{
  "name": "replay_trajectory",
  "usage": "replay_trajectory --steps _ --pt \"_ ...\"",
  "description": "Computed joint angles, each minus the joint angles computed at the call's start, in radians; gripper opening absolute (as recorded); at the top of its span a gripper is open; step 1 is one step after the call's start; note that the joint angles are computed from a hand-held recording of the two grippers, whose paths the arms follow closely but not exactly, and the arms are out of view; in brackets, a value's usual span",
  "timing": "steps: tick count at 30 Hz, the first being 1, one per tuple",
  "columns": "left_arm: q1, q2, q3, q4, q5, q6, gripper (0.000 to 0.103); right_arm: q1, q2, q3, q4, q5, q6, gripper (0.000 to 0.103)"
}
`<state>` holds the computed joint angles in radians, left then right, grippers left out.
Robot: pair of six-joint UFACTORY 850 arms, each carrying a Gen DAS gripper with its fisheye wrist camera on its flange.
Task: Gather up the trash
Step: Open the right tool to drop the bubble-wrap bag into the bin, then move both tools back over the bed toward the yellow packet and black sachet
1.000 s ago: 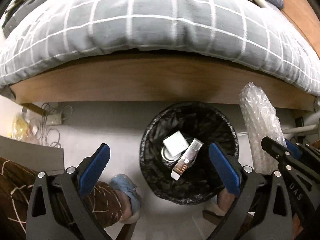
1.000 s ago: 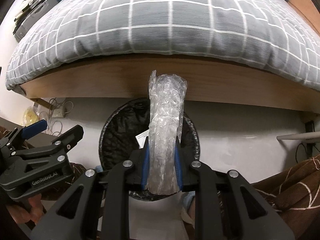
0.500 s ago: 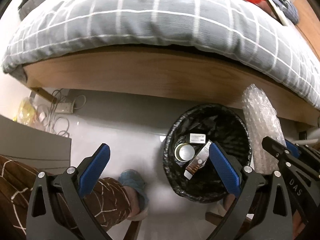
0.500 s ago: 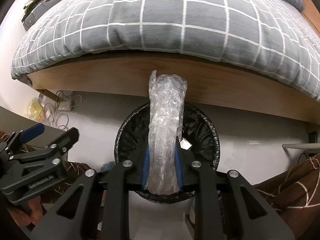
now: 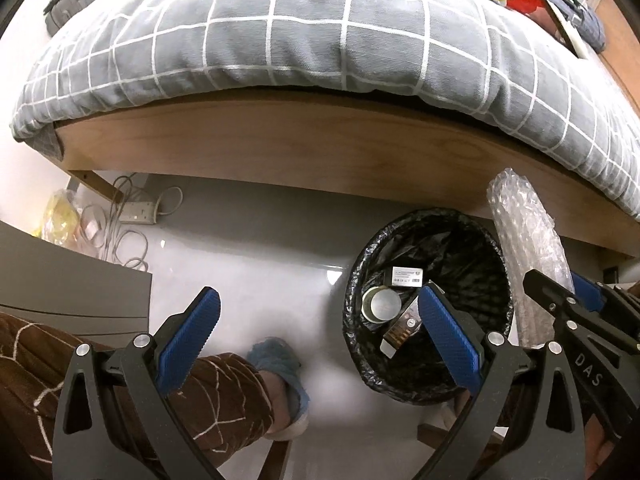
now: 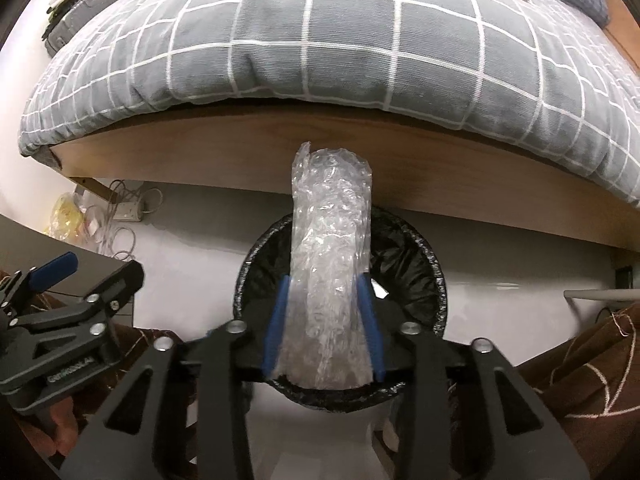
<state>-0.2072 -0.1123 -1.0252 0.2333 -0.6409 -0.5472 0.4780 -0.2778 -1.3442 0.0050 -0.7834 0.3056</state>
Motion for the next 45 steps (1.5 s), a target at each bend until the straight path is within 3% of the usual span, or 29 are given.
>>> replay_trajectory --steps 2,14,32,45 --pt "0.001 0.001 -0.002 0.003 0.002 -0.001 0.097 -0.003 0.007 0.007 -0.016 0.010 0.015 0.052" --pt "-0.011 0.031 -0.022 0.051 0.014 -0.041 0.097 -0.013 0.082 0.044 -0.165 0.093 0.102 0.094" --pt "-0.056 0.044 -0.155 0.078 0.036 -0.017 0.097 -0.102 0.168 0.007 -0.308 0.155 0.137 0.095" --pt "-0.056 -0.087 -0.353 0.052 0.019 0.037 0.097 -0.199 0.056 -0.203 -0.340 0.161 0.110 0.095"
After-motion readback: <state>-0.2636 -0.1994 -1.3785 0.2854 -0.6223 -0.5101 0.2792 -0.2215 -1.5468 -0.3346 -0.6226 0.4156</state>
